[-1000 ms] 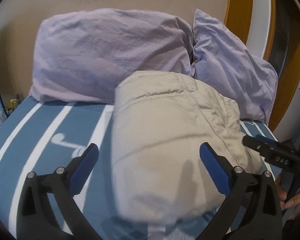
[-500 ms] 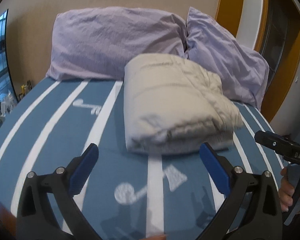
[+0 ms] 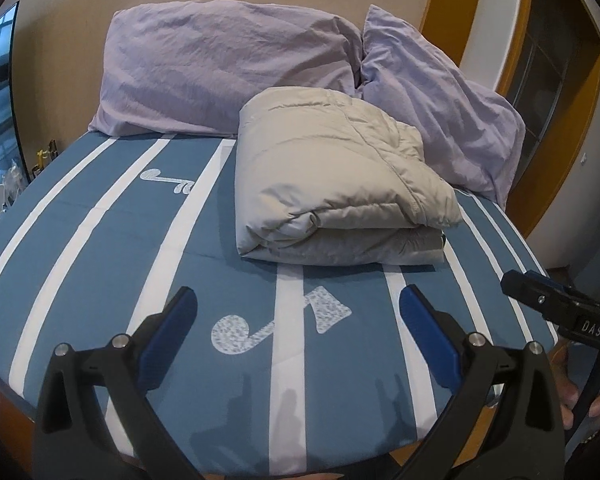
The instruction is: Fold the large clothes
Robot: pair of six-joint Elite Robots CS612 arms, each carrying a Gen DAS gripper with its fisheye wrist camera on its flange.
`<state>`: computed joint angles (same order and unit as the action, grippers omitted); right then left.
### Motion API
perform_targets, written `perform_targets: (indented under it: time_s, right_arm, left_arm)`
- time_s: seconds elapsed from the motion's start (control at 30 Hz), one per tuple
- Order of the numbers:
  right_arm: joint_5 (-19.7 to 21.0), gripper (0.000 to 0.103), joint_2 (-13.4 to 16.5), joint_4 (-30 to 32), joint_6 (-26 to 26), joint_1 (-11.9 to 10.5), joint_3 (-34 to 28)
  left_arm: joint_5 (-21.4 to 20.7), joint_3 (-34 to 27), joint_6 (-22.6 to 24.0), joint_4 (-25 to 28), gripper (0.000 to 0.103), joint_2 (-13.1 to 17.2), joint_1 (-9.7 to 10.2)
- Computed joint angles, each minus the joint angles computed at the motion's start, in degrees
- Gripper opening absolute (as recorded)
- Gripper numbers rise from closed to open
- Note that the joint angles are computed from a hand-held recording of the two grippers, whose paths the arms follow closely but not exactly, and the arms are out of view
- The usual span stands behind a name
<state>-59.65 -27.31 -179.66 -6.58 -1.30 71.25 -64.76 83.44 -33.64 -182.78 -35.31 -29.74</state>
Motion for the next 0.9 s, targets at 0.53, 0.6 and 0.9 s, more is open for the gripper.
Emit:
perform_targets:
  time_s: [0.53, 0.6, 0.9]
  right_arm:
    - [1.38, 0.102, -1.13, -1.07, 0.32, -0.27, 2.02]
    - [1.59, 0.102, -1.13, -0.92, 0.44, -0.30, 1.91]
    - [2.49, 0.102, -1.19, -0.60, 0.59, -0.39, 1.87]
  left_arm:
    - [-1.31, 0.50, 0.58, 0.35, 0.101, -1.25, -0.49]
    - [-1.31, 0.51, 0.62, 0.27, 0.101, -1.25, -0.48]
    - [-1.49, 0.50, 0.49, 0.26, 0.101, -1.38, -0.52]
